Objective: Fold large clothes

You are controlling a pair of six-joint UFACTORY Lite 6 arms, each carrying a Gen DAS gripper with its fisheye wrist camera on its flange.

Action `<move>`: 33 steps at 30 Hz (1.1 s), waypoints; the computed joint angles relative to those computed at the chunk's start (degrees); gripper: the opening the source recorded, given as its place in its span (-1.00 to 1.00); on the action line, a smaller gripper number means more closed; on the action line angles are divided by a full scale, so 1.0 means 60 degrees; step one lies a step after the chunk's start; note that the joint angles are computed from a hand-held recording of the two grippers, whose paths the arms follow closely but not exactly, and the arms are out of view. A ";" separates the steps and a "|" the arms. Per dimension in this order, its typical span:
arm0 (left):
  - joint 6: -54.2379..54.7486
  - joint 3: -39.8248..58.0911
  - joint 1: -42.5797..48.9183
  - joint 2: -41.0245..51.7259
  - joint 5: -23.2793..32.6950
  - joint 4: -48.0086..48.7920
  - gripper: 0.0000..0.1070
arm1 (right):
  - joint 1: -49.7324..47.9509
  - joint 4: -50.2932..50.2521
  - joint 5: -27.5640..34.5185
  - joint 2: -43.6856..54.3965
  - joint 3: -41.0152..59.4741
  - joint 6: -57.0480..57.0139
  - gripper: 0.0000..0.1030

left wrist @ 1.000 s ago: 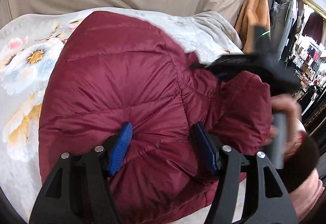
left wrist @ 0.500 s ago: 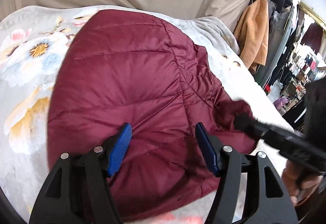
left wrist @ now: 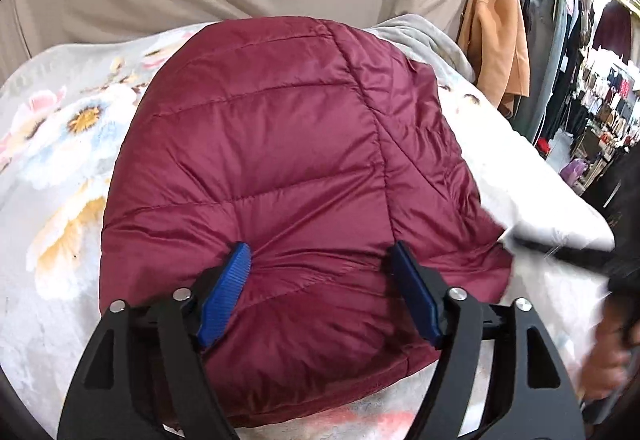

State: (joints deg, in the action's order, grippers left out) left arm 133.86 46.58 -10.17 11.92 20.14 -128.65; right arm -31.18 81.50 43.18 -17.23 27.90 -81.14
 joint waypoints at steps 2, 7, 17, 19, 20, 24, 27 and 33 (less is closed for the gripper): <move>0.0684 -0.0054 -0.0178 0.0006 -0.0089 -0.0770 0.39 | 0.0566 -0.0349 0.0056 -0.1632 -0.0061 0.0471 -0.83; 0.0945 -0.0136 -0.0256 -0.0145 -0.0256 -0.1062 0.41 | 0.4067 0.0398 -0.3458 -0.0518 0.0300 -0.0181 -0.98; -0.4138 0.0170 0.1622 -0.0455 0.1207 0.3924 0.37 | 0.2118 0.1008 -0.1432 0.3460 0.1393 -0.0936 -1.00; -0.4165 0.0381 0.1523 -0.0284 0.0947 0.3991 0.37 | 0.2301 -0.0337 -0.1722 0.2483 0.1546 0.0888 -1.00; -0.3789 0.0393 0.1370 -0.0250 0.0669 0.3667 0.37 | 0.2557 -0.0706 -0.1969 0.1701 0.1653 0.1419 -1.00; -0.3078 0.0286 0.1075 -0.0270 0.0380 0.2938 0.42 | 0.3995 -0.2286 -0.3318 0.0968 0.3296 0.3629 -1.00; -0.3029 0.0326 0.0941 -0.0264 0.0222 0.2843 0.43 | 0.5242 -0.5206 -0.5145 0.3365 0.5973 0.6627 -1.00; -0.3437 0.0452 0.0951 -0.0214 0.0277 0.3324 0.43 | 0.5168 -1.0168 -0.5155 0.8612 1.0257 1.2582 -1.00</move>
